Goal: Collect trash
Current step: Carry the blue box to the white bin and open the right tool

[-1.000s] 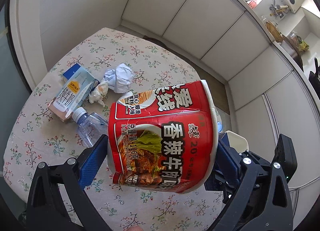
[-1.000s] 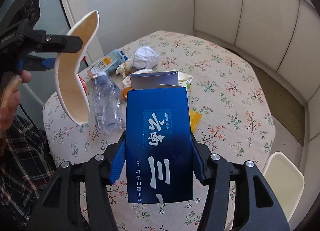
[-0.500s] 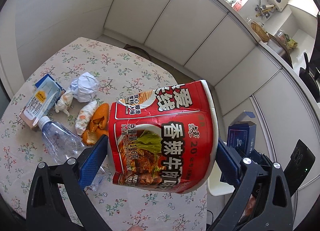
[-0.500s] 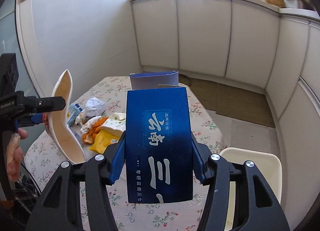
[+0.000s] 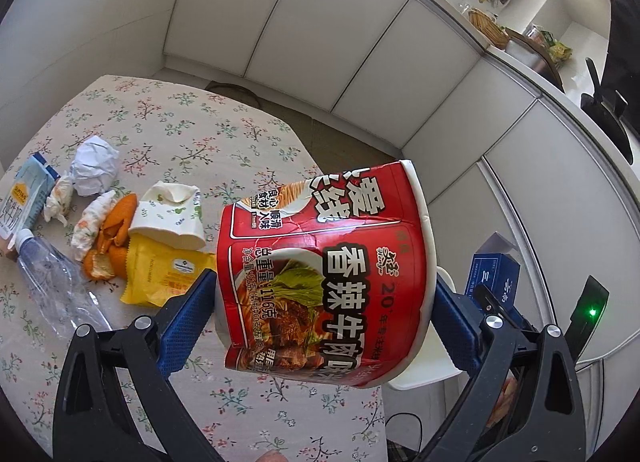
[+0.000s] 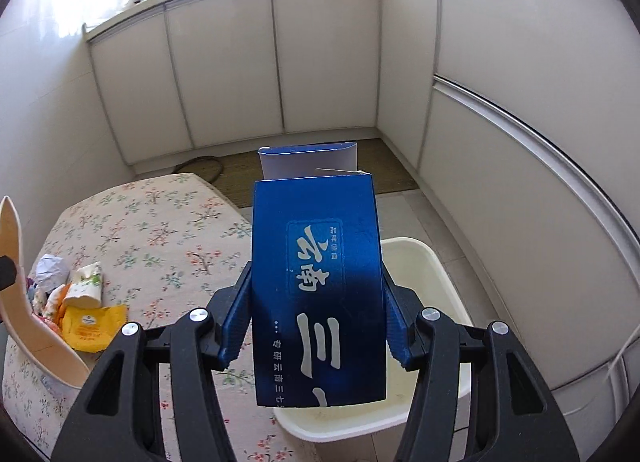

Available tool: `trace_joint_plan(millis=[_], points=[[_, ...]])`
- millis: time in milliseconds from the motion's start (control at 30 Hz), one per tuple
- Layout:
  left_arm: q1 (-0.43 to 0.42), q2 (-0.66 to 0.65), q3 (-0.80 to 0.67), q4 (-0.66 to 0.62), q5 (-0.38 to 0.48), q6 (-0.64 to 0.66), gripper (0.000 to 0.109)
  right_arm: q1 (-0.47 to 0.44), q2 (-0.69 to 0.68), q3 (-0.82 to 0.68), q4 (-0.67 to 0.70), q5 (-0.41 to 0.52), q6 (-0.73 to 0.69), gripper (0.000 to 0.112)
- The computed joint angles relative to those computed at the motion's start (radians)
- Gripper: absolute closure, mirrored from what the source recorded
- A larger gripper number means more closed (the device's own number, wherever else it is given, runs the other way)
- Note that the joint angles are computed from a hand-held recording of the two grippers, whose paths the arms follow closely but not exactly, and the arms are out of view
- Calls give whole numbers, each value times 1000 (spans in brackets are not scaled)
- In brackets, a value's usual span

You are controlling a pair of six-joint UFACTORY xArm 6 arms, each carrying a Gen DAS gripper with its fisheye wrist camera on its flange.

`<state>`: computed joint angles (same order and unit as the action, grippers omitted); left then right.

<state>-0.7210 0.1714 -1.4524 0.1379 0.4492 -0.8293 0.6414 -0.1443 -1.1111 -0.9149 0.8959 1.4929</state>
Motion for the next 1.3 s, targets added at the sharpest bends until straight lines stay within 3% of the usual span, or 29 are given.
trace_joint_plan(millis=[233,400,700,1100,1300], points=[[-53,112,-130,3,21,27,14,-12,-12,15,78,81,-18,55],[-85,204,-244,-19,38,59,14,5,-57,50,38,180,44,35],[-130,358,-439,-68,58,152,14,-4,-190,154,-19,301,135,26],[-173,606,-776,-168,182,285,13,-19,-274,232,-34,381,181,24],[-171,624,-809,-157,207,275,13,-19,-287,242,-36,396,207,22]])
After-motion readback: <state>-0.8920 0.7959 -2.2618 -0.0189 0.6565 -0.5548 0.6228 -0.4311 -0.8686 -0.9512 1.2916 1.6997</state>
